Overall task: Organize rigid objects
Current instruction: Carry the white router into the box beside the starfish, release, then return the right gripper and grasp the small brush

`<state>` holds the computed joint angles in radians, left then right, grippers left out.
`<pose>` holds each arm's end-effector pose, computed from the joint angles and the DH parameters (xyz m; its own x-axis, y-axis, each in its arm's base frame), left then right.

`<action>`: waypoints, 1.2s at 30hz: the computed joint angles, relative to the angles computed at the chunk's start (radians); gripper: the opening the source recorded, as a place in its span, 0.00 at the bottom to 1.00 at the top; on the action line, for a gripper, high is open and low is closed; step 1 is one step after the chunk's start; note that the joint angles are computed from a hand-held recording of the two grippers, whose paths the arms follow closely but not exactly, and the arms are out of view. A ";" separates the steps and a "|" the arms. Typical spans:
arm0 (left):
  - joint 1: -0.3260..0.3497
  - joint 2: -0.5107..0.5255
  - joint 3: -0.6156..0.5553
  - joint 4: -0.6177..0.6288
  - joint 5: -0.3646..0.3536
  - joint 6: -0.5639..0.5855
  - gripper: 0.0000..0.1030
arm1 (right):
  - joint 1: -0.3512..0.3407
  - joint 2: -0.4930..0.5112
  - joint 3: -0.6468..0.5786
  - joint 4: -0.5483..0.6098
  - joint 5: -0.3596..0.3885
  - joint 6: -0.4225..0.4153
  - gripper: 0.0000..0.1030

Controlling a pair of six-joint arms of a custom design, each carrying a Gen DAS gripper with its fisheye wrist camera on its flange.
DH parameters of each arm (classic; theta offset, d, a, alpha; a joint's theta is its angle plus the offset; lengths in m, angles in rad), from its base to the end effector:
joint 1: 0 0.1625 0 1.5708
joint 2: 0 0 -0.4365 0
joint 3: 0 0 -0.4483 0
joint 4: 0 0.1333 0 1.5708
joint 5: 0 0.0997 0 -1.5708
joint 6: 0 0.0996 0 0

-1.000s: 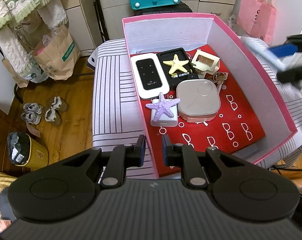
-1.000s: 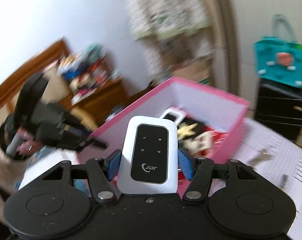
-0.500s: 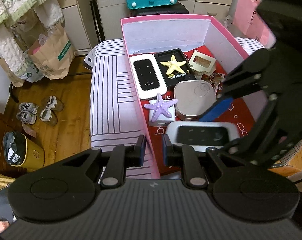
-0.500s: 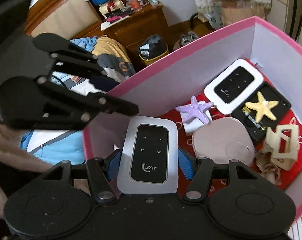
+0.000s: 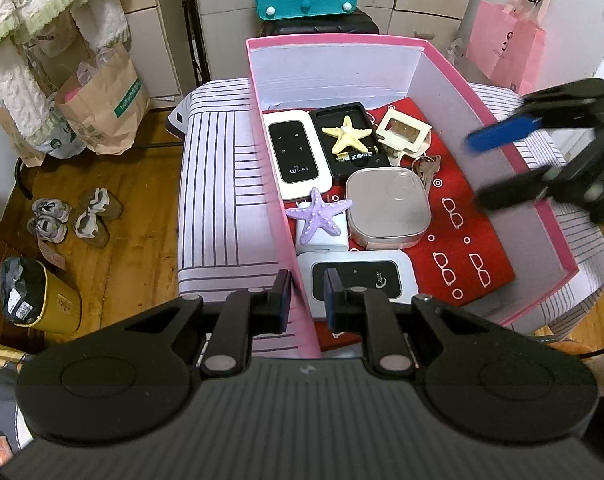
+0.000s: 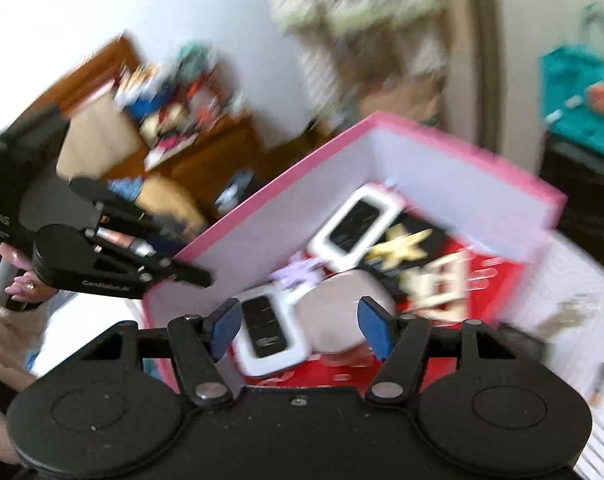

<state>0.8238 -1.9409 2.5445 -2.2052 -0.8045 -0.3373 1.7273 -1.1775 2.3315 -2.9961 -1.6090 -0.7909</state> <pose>-0.0642 -0.3672 0.2463 -0.7373 0.2044 -0.6439 0.4611 0.8489 -0.2584 0.2014 -0.4455 0.0866 -0.5885 -0.7790 0.2164 -0.8085 0.5657 -0.1623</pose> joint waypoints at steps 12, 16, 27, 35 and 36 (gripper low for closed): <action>-0.039 0.012 0.007 0.047 0.050 -0.071 0.16 | -0.246 -0.025 0.189 -0.658 0.033 -0.052 0.68; -0.051 0.036 -0.001 0.071 0.072 -0.087 0.16 | -0.302 0.039 0.175 -0.763 0.019 -0.037 0.68; -0.055 0.073 -0.020 0.111 0.117 -0.105 0.07 | -0.307 0.179 0.045 -0.826 -0.066 -0.007 0.65; -0.066 0.098 -0.037 0.119 0.156 -0.121 0.06 | -0.269 0.255 -0.041 -0.801 -0.150 -0.078 0.28; -0.066 0.103 -0.042 0.125 0.159 -0.122 0.06 | -0.266 0.263 -0.050 -0.803 -0.169 -0.084 0.28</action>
